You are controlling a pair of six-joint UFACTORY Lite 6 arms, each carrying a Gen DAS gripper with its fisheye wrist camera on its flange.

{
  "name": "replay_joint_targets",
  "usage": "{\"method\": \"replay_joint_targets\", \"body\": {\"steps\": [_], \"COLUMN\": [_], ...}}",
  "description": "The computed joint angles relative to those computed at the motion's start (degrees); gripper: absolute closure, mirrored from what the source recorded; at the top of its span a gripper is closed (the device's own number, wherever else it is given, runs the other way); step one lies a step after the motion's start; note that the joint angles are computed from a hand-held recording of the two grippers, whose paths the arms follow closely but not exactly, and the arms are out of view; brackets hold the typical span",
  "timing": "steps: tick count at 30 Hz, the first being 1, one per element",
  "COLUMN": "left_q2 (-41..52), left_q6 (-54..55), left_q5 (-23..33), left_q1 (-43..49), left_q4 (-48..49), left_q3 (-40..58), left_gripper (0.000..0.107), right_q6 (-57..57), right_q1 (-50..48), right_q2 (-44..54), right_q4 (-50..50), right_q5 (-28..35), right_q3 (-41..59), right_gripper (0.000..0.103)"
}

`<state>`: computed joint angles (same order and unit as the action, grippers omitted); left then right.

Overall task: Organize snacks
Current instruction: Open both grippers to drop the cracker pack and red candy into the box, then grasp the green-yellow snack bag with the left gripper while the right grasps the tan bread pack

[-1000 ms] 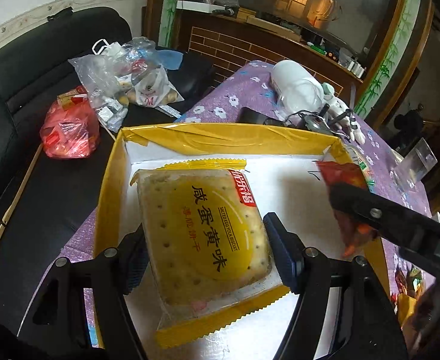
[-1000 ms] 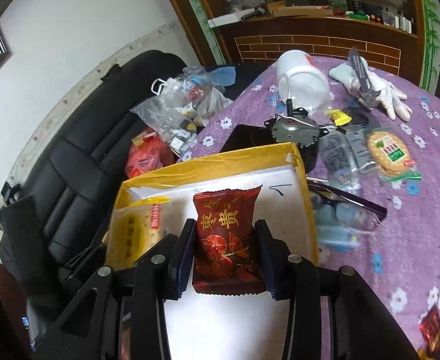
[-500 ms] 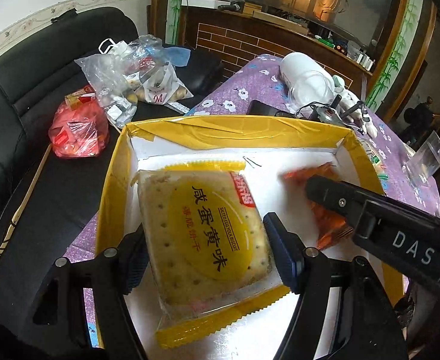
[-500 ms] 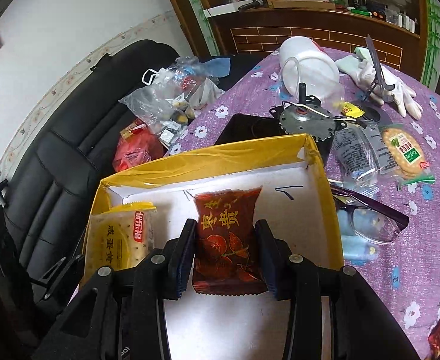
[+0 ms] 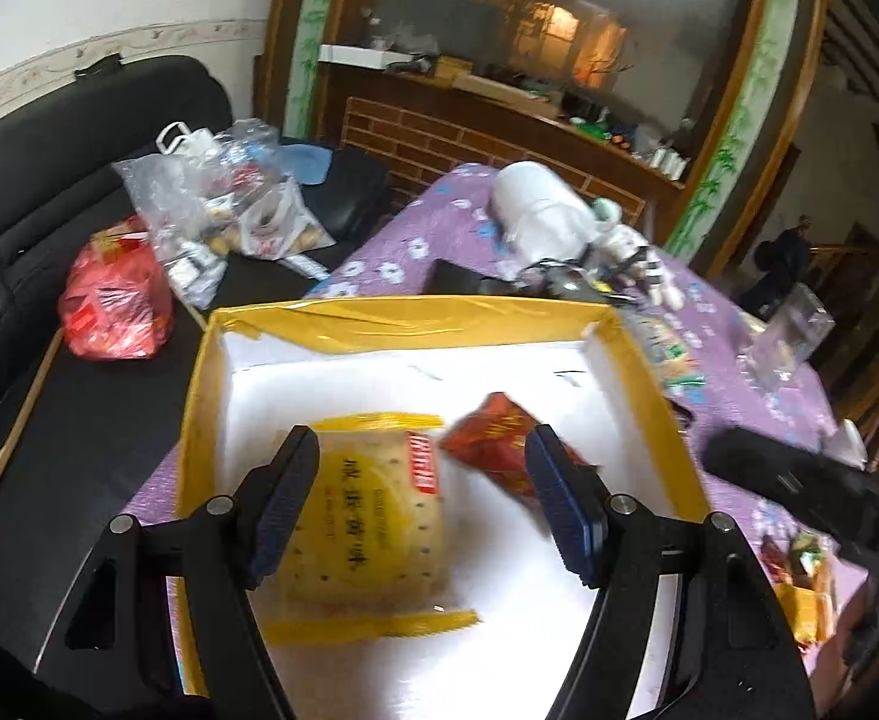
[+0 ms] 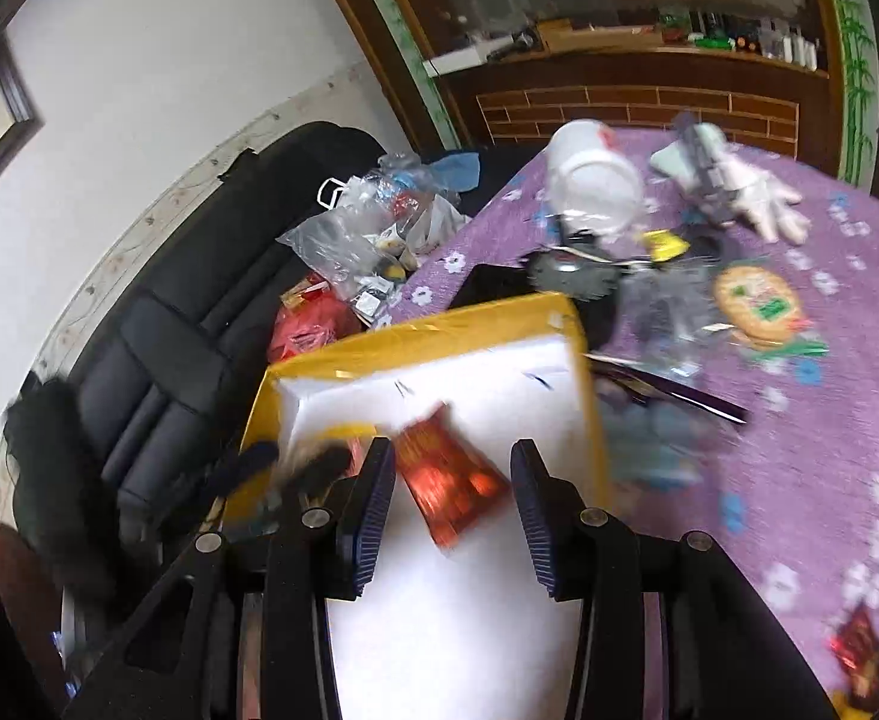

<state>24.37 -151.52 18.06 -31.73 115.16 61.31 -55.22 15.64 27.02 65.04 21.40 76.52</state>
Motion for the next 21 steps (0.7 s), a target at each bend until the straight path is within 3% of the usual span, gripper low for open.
{"method": "replay_joint_targets", "body": {"steps": [5,8,11,16,18,21], "left_q2": [-1.06,-2.25,-2.96,-4.14,-4.41,-3.91], "left_q6": [0.44,-1.27,-3.62,-1.77,-1.21,2.19], "left_q5": [2.64,3.78,4.93,7.94,6.97,3.92], "left_q1": [-2.75,-4.63,-6.49,-9.84,-10.45,-11.31], "left_q4": [0.33,3.60,7.72,9.18,10.29,7.93], "left_q3": [-0.44,-1.20,-1.97,-2.73,-2.27,-0.41], "left_gripper": [0.036,0.036,0.036,0.036,0.036,0.036], "right_q6": [-16.62,-17.59,-24.51,-34.22,-35.57,-37.25], "right_q1": [-10.14,-15.66,-20.69,-34.90,-42.87,-50.72], "right_q2": [-16.99,-20.66,-23.46,-28.62,-30.22,-27.84], "right_q4": [7.94,3.43,5.38,8.92,8.01,6.56], "right_q5": [2.67,2.44,1.69,10.37,15.12,17.50], "right_q3": [-21.62,-29.08,-35.77,-40.92,-40.36,-37.26], "right_gripper": [0.063,0.068,0.069,0.071,0.068,0.067]}}
